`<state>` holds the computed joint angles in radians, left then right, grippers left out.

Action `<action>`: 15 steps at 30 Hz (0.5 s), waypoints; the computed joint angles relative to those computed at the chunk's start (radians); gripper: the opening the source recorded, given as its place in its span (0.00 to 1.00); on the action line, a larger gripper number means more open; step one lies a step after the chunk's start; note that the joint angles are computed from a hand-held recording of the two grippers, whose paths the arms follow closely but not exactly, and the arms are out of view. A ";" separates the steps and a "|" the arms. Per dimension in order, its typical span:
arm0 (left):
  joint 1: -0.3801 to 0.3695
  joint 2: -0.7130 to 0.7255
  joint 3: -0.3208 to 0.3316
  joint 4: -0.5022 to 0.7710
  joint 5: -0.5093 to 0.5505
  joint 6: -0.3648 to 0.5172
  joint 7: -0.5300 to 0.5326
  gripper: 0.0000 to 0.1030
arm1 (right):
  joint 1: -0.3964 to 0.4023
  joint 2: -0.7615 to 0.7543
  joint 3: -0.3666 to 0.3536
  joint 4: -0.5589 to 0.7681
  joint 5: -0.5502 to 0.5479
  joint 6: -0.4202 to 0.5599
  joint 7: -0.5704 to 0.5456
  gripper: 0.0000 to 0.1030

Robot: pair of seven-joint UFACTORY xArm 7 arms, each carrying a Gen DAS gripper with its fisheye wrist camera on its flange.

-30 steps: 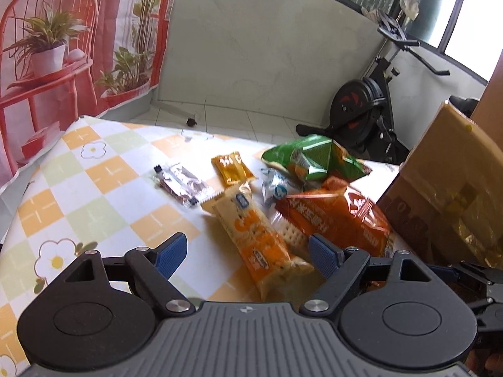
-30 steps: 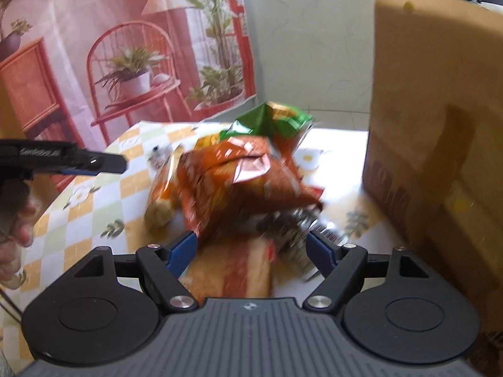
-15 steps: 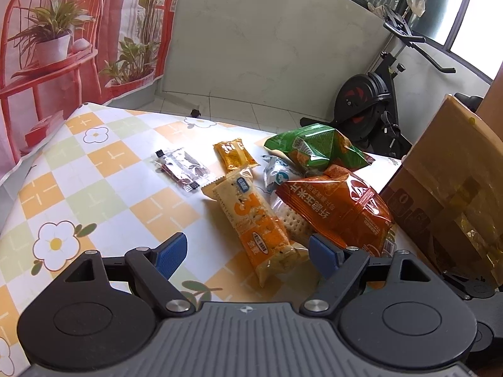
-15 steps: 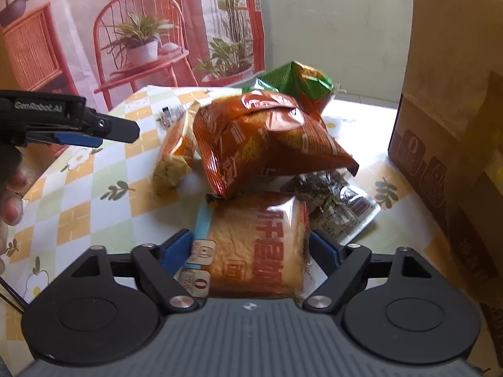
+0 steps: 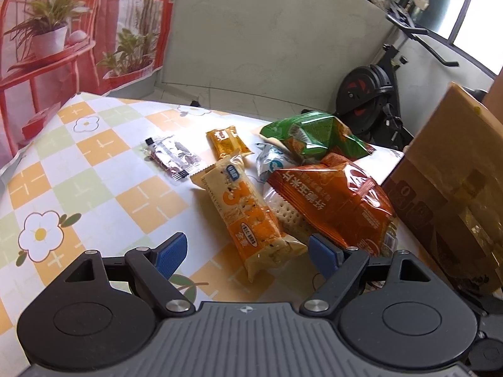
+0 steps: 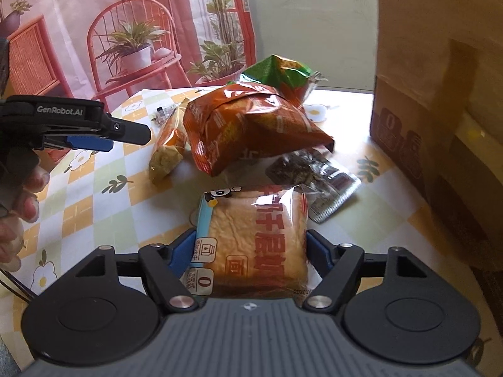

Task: Organize snacks
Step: 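Grasp the orange cracker bar with the left tool while the right tool grasps the bread pack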

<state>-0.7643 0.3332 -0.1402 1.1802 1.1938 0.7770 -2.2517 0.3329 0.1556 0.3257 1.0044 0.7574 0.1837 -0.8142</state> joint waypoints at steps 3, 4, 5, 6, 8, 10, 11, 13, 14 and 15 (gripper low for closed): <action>-0.002 0.013 0.006 0.013 -0.007 0.022 -0.025 0.78 | -0.010 -0.017 0.004 -0.017 0.041 0.000 -0.030 0.73; -0.002 0.017 0.010 0.015 -0.002 0.019 -0.042 0.78 | -0.009 -0.020 0.004 -0.020 0.051 -0.001 -0.039 0.73; -0.001 0.020 0.014 0.017 0.003 0.019 -0.057 0.78 | -0.007 -0.022 0.001 -0.021 0.056 -0.002 -0.046 0.73; 0.001 0.025 0.018 0.022 0.007 0.021 -0.069 0.78 | -0.003 -0.022 -0.001 -0.022 0.057 -0.004 -0.046 0.73; 0.005 0.042 0.024 0.041 -0.006 0.037 -0.072 0.77 | 0.005 -0.022 -0.007 -0.023 0.050 -0.008 -0.039 0.73; 0.012 0.062 0.032 0.061 -0.020 0.037 -0.078 0.73 | 0.008 -0.024 -0.010 -0.024 0.047 -0.007 -0.034 0.73; 0.015 0.073 0.037 0.071 -0.029 0.034 -0.082 0.72 | 0.007 -0.024 -0.009 -0.024 0.055 -0.008 -0.041 0.73; 0.016 0.092 0.050 0.086 -0.031 0.017 -0.100 0.73 | 0.004 -0.022 -0.007 -0.023 0.070 -0.006 -0.058 0.73; 0.018 0.103 0.054 0.096 -0.040 0.010 -0.097 0.73 | 0.003 -0.023 -0.006 -0.023 0.078 -0.005 -0.066 0.73; 0.019 0.116 0.056 0.110 -0.055 0.009 -0.084 0.72 | 0.002 -0.021 -0.007 -0.021 0.085 -0.004 -0.073 0.73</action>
<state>-0.7450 0.4494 -0.0839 1.2905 1.1388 0.7861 -2.3359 0.3348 0.1343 0.3190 0.9833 0.8424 0.1796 -0.8872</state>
